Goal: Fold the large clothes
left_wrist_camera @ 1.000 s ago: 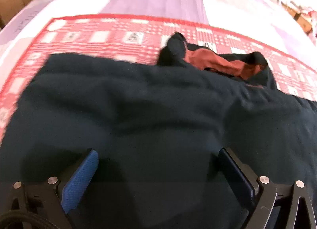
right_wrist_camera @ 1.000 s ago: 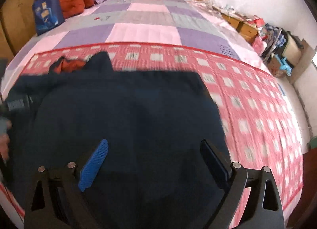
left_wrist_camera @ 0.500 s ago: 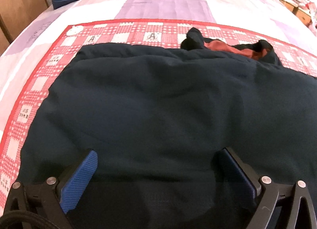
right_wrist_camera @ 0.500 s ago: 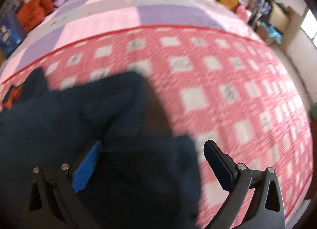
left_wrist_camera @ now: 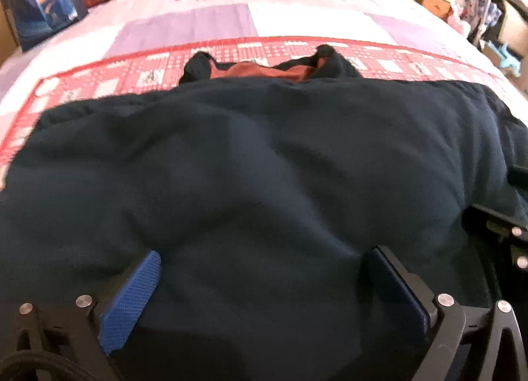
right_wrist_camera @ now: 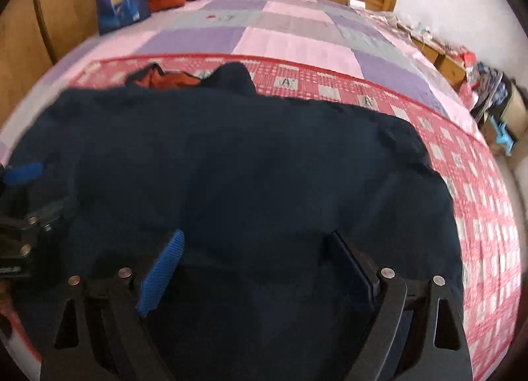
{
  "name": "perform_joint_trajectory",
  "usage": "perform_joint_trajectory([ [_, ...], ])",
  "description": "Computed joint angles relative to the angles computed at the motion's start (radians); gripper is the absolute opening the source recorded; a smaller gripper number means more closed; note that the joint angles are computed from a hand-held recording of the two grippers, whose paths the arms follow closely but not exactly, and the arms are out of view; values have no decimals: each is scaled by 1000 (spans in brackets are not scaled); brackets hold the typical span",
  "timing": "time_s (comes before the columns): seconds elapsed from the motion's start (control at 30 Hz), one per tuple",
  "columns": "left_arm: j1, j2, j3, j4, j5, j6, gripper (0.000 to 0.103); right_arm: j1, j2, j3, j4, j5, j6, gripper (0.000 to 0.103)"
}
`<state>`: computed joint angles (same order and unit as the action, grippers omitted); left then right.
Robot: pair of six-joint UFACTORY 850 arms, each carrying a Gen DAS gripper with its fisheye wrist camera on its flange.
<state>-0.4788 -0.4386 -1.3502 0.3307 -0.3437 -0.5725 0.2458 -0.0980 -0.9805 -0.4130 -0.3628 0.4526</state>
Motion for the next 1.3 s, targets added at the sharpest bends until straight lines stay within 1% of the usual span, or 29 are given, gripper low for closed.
perform_joint_trajectory([
  [0.03,15,-15,-19,-13,-13,9,103,-8,-20,-17,11,4,-15,95],
  [0.1,45,-51,-72,13,-65,-23,103,-38,-74,-78,57,-6,-39,97],
  [0.17,77,-95,-140,59,-134,-77,103,-55,-117,-133,21,-26,5,97],
  [0.23,102,-129,-188,61,-183,-89,103,-82,-161,-183,37,-48,16,97],
  [0.27,112,-140,-202,63,-198,-92,103,-91,-171,-195,11,-59,47,97],
  [0.3,125,-153,-220,63,-219,-94,103,-98,-172,-198,-56,-80,104,97],
  [0.37,138,-166,-236,109,-255,-120,103,-122,-187,-213,-104,-101,137,97],
  [0.4,141,-168,-236,113,-259,-122,103,-139,-189,-215,-116,-111,154,97],
  [0.43,154,-165,-228,95,-254,-108,103,-154,-186,-212,-99,-110,146,97],
  [0.5,166,-163,-218,94,-252,-113,103,-186,-176,-197,5,-81,57,96],
  [0.53,169,-161,-212,101,-251,-120,103,-187,-170,-192,8,-81,40,96],
  [0.6,178,-153,-194,106,-241,-129,103,-167,-158,-174,-95,-85,119,96],
  [0.63,181,-152,-190,107,-237,-130,103,-163,-159,-173,-117,-87,138,96],
  [1.0,191,-145,-176,115,-226,-112,103,-168,-170,-180,-98,-93,115,97],
  [1.1,188,-133,-167,136,-243,-137,102,-164,-173,-185,-116,-97,129,96],
  [1.13,183,-120,-156,161,-247,-163,99,-154,-162,-179,-166,-105,176,96],
  [1.17,170,-92,-131,203,-248,-202,97,-140,-145,-166,-232,-107,236,93],
  [1.2,163,-69,-107,215,-235,-218,96,-121,-112,-137,-294,-90,289,93],
  [1.23,152,-27,-62,220,-202,-232,96,-101,-56,-88,-313,-31,308,93],
  [1.27,132,23,-9,226,-168,-248,96,-76,1,-38,-296,25,288,93],
  [1.3,108,74,44,228,-138,-266,96,-54,35,-9,-282,50,269,93],
])
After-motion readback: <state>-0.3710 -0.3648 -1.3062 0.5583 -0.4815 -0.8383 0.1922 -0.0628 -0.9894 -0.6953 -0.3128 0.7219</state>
